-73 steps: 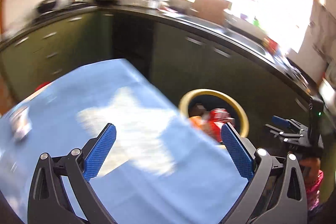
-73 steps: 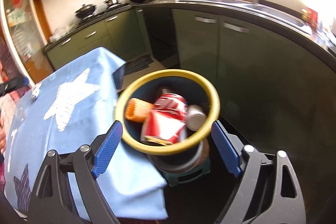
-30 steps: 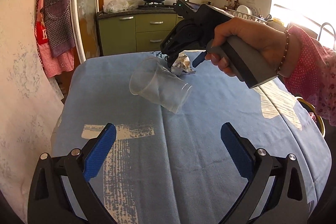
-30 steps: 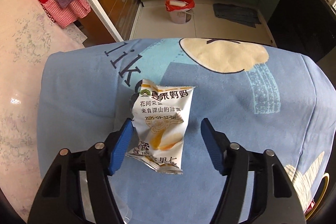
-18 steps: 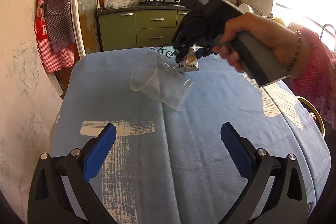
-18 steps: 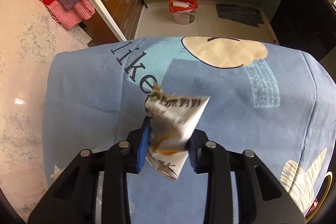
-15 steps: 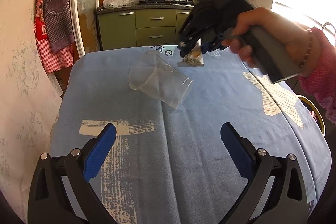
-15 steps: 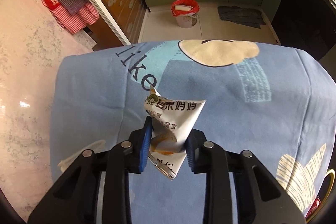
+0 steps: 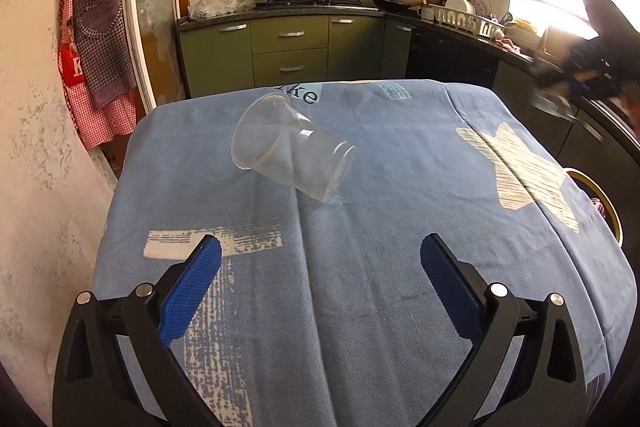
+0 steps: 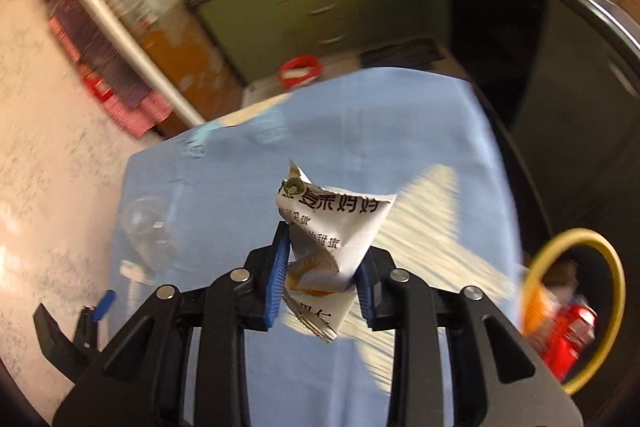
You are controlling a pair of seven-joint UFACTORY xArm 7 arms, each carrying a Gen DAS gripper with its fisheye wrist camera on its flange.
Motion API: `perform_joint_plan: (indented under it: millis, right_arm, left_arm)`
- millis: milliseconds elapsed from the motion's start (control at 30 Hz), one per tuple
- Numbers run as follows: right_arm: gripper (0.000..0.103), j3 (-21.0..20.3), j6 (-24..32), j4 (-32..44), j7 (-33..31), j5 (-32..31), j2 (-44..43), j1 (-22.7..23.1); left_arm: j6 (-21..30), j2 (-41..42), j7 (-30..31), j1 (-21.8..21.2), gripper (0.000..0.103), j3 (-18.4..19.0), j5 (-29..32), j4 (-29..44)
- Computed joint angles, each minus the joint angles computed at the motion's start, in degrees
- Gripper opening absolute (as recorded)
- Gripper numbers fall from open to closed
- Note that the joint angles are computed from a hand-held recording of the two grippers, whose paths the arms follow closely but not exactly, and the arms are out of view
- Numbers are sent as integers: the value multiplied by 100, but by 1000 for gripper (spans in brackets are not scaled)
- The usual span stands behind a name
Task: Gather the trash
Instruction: 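Carry the snack wrapper over the bin and open the right gripper, then grasp the clear plastic cup with the left gripper and lift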
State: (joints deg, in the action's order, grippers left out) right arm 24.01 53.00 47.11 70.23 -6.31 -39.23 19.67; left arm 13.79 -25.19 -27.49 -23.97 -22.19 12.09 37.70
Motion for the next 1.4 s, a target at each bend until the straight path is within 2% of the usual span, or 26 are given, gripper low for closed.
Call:
perform_joint_plan:
  millis: [167, 300, 400, 467, 567, 700, 800, 1000, 1233, 1400]
  right_arm:
    - [30, -64, 1716, -1055, 515, 213, -2050, 80]
    - [30, -143, 2611, -1682, 658, 368, -3237, 18]
    - [32, -252, 2943, -2077, 556, 335, -3814, -121]
    - [47, -302, 3116, -2265, 465, 264, -4046, -280]
    - [51, -175, 3385, -2319, 414, 189, -4289, -466]
    - [56, 107, 3576, -2315, 579, 487, -4854, -373]
    - [62, 478, 3720, -2090, 689, 756, -5016, -304]
    - [63, 1257, 3647, -1499, 905, 1099, -4579, -314]
    - [65, 1428, 3029, -1291, 954, 1074, -4043, -180]
    - [65, 1426, 2951, -1353, 1084, 1001, -3934, 55]
  left_arm:
    - [5, -2, -65, 80, 98, -78, 106, 11]
    - [-42, -52, -106, 141, 98, -131, 195, -11]
    - [-81, -78, -166, 218, 98, -219, 299, -17]
    - [-84, -63, -173, 239, 98, -247, 350, -3]
    - [-48, -23, -161, 234, 98, -273, 407, 21]
    - [-28, 36, -139, 174, 98, -239, 410, 50]
    - [1, 72, -123, 122, 98, -207, 389, 67]
    - [170, 175, -147, 134, 98, -236, 471, 166]
    - [277, 220, -290, 161, 98, -272, 599, 233]
    - [395, 280, -282, 131, 98, -335, 781, 340]
